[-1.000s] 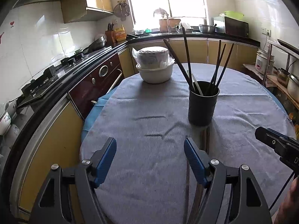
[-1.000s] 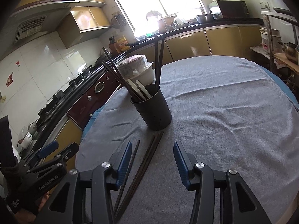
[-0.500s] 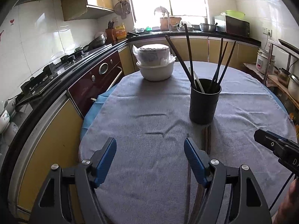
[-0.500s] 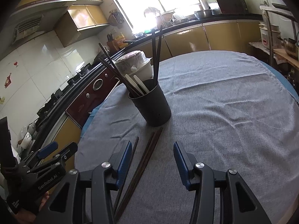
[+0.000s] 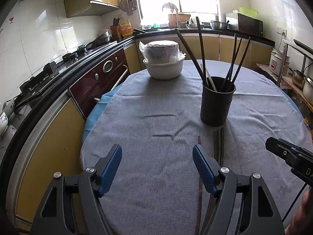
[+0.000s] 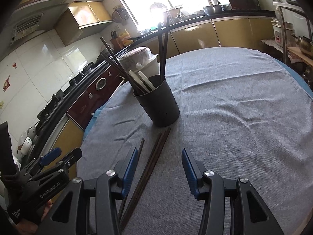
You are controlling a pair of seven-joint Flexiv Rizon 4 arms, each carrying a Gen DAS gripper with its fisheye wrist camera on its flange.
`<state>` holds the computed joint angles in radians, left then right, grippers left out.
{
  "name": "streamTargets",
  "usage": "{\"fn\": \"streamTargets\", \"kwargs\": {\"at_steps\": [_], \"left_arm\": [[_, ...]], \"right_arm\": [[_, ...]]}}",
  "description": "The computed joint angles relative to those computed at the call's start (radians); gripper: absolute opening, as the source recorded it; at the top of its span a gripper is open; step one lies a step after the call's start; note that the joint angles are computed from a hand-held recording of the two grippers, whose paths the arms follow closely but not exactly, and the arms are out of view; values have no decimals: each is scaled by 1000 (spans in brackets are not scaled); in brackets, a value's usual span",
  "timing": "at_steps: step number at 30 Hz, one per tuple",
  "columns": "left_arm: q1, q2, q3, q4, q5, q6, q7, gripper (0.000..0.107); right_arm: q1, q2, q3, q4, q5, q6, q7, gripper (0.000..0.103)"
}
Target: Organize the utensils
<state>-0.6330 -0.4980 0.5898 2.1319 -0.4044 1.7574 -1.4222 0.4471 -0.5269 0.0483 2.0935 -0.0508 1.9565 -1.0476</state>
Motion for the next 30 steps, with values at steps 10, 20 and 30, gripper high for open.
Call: {"fn": "streamTargets", "kwargs": {"at_steps": [10, 20, 30], "left_arm": [[37, -14, -21, -20, 29, -28, -19, 75], [170, -22, -117, -45, 116, -84, -72, 75], [327, -38, -244, -70, 217, -136, -128, 75]], "right_arm": [[-30, -20, 25, -26, -33, -33, 16, 49], [-45, -51, 35, -58, -69, -77, 36, 49], [16, -104, -24, -137, -108, -192, 54, 49]]}}
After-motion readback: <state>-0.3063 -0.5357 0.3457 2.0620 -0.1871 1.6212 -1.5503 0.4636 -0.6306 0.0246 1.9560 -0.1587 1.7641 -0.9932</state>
